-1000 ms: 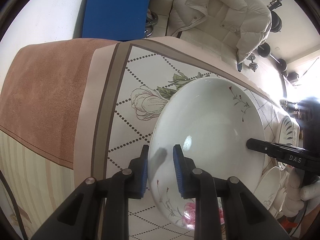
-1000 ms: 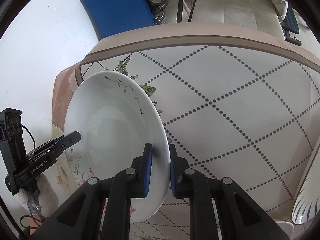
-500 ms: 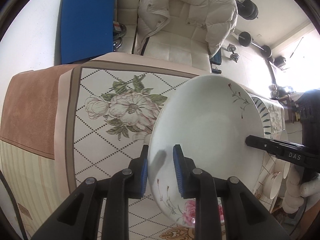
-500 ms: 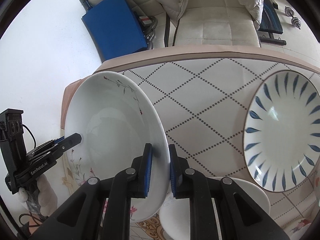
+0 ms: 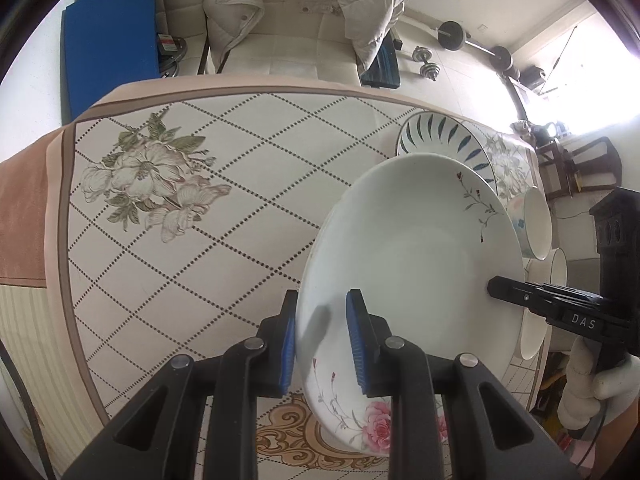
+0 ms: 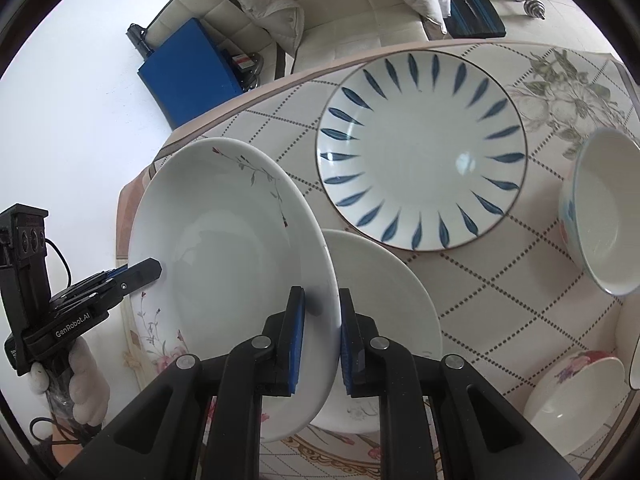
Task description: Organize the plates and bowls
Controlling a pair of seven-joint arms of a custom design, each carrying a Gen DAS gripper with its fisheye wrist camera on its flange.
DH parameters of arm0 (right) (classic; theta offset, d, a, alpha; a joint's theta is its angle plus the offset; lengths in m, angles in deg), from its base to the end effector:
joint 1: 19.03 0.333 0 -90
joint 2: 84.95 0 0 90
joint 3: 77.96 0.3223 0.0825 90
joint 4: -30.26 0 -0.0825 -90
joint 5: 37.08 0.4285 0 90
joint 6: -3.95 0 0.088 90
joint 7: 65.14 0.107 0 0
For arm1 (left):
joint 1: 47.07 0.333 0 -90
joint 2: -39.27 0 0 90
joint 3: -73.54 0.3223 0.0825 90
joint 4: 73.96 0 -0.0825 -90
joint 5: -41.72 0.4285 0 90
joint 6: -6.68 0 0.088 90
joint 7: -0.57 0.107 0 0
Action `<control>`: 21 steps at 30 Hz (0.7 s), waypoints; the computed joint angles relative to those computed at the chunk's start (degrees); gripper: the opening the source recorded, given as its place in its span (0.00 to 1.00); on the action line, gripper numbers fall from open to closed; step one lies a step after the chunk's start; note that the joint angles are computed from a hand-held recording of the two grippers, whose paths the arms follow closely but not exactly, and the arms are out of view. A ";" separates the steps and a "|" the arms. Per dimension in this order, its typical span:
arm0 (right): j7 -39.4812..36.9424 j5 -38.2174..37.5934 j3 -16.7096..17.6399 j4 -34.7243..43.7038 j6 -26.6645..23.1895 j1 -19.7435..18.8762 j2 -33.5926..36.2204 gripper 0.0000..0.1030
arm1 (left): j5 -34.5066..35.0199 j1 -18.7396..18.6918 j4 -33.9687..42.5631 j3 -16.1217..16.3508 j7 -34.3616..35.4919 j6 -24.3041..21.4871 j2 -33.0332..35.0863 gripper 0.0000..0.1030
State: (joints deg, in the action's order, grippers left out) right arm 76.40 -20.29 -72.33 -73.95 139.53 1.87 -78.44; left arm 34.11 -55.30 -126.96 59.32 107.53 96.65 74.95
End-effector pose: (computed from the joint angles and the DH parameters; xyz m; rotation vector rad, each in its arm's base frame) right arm 0.6020 0.3018 0.5102 -1.2414 2.3665 0.2890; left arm 0.7287 -0.2457 0.5461 1.3204 -2.6375 0.3230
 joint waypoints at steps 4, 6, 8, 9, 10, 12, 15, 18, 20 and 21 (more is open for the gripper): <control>0.37 1.74 0.39 -7.27 2.45 0.14 -4.00 0.17 | 0.15 0.01 -9.64 -0.21 0.86 3.38 -5.06 0.20; 0.57 2.53 0.66 -10.46 3.47 0.23 -5.80 0.17 | 0.48 -0.18 -13.00 -0.19 1.09 4.63 -6.64 0.20; 0.77 2.76 0.91 -12.41 4.38 0.35 -6.53 0.17 | 1.21 -0.60 -15.46 -0.07 0.97 5.28 -7.74 0.20; 0.61 3.00 0.97 -13.14 4.58 0.37 -6.76 0.17 | 1.54 -0.79 -16.35 0.01 0.74 5.59 -8.08 0.20; 0.17 3.32 0.93 -13.80 4.95 0.30 -6.72 0.17 | 1.90 -0.91 -17.46 0.07 0.72 6.01 -8.54 0.20; -0.05 3.30 1.06 -14.47 5.10 0.39 -6.57 0.17 | 2.55 -1.13 -19.12 0.17 0.64 6.73 -9.18 0.20; -0.51 3.68 1.15 -15.31 5.45 0.50 -6.41 0.17 | 3.31 -1.44 -19.75 0.29 0.15 6.64 -9.18 0.20; -0.98 4.03 1.12 -15.44 5.70 0.51 -5.82 0.17 | 4.66 -1.91 -20.56 0.46 -0.16 7.14 -9.34 0.20; -0.85 3.77 1.16 -14.82 5.31 0.61 -5.31 0.17 | 5.48 -2.18 -20.62 0.61 -0.67 7.00 -9.20 0.20; -0.99 3.87 1.13 -14.66 5.34 0.61 -5.05 0.17 | 5.94 -2.33 -20.44 0.70 -0.99 6.70 -9.01 0.20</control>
State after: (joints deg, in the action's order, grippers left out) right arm 75.41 -16.42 -71.20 -88.61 144.87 2.48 -83.49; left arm 40.05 -57.64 -147.40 60.02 106.54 103.35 65.94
